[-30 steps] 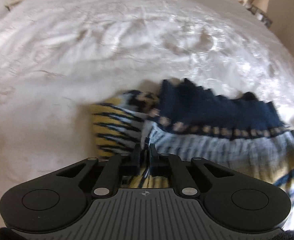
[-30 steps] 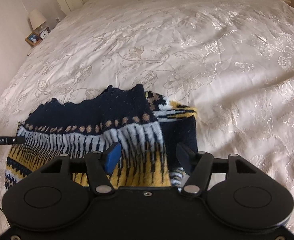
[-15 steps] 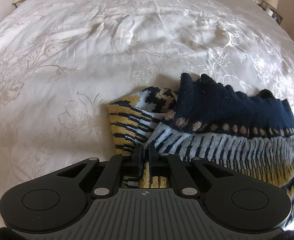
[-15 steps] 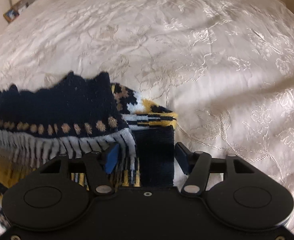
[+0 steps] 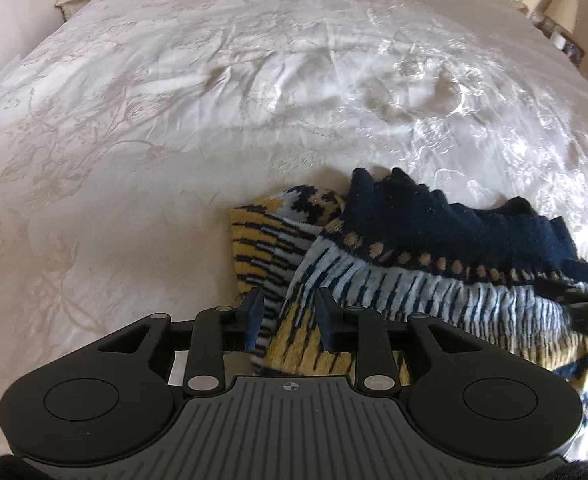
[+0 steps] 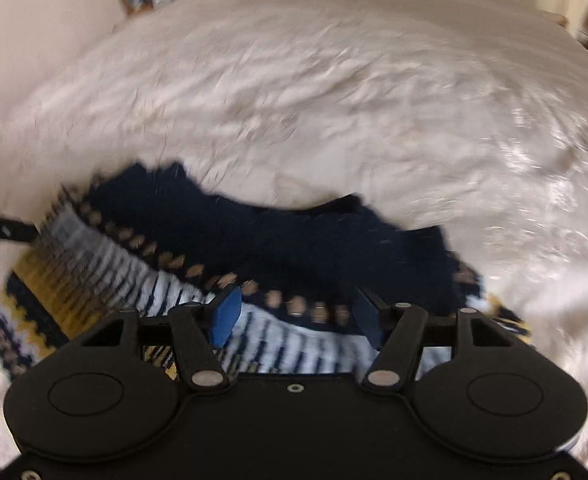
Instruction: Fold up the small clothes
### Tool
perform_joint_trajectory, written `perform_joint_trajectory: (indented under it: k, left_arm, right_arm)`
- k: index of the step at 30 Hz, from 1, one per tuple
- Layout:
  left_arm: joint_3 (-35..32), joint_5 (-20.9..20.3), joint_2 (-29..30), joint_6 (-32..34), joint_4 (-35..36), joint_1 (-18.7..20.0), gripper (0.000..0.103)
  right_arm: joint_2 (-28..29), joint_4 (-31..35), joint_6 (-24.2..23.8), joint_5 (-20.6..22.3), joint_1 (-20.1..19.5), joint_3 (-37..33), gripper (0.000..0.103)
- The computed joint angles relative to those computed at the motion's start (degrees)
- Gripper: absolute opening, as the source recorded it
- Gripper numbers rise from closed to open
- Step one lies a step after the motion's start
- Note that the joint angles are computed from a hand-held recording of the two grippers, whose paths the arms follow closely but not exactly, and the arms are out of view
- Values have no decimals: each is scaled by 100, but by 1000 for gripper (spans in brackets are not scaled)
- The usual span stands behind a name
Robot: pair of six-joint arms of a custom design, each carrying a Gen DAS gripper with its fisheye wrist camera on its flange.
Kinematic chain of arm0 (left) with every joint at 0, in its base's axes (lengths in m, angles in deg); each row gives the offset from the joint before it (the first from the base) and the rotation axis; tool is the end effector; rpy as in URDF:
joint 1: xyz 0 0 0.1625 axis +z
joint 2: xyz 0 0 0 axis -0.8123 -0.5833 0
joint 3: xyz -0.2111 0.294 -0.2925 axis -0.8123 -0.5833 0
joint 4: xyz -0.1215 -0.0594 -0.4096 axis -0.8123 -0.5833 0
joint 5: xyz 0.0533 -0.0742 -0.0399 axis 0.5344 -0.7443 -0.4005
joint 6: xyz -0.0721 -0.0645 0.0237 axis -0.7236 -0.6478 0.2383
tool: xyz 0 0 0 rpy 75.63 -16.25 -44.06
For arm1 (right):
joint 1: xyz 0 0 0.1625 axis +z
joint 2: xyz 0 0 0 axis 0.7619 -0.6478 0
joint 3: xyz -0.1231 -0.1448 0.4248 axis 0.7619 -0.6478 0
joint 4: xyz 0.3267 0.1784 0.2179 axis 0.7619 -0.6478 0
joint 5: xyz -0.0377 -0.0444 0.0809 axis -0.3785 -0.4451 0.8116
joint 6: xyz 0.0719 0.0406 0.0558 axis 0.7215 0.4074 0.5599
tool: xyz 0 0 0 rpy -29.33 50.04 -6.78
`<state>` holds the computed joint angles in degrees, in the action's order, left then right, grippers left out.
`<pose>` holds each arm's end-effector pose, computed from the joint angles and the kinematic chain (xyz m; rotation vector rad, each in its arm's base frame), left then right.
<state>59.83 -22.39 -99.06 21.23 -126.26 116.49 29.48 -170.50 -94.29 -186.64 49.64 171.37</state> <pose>-0.0999 -0.6443 0.2190 -0.0874 2.3075 -0.6928 0.2136 -0.7250 0.0681 0.9507 -2.4448 0.4020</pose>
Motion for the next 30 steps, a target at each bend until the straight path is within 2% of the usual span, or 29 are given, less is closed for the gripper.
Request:
perform_joint_trajectory:
  k: [4, 6, 10, 15, 19, 25, 28, 30]
  left_arm:
    - [19, -48, -67, -225, 154, -1, 33]
    - [45, -10, -94, -295, 222, -27, 38]
    - [101, 15, -139, -315, 257, -70, 42]
    - [246, 53, -203, -345, 180, -180, 43]
    - [503, 177, -273, -372, 130, -318, 44]
    - [978, 185, -429, -802, 620, -436, 44]
    - [1089, 67, -458, -1008, 961, -320, 44]
    - [1181, -73, -511, -1112, 994, -206, 45]
  right_arm:
    - [362, 153, -307, -521, 60, -262, 69]
    - [437, 230, -387, -601, 52, -360, 71]
    - [363, 281, -419, -566, 79, -363, 72]
    - [-41, -144, -213, -324, 115, 138, 72]
    - [-397, -517, -148, -356, 110, 741, 73]
    - [-794, -750, 125, -884, 34, 1598, 76]
    - [-882, -759, 243, -1144, -37, 1849, 77]
    - [-952, -760, 346, -1257, -55, 1965, 82]
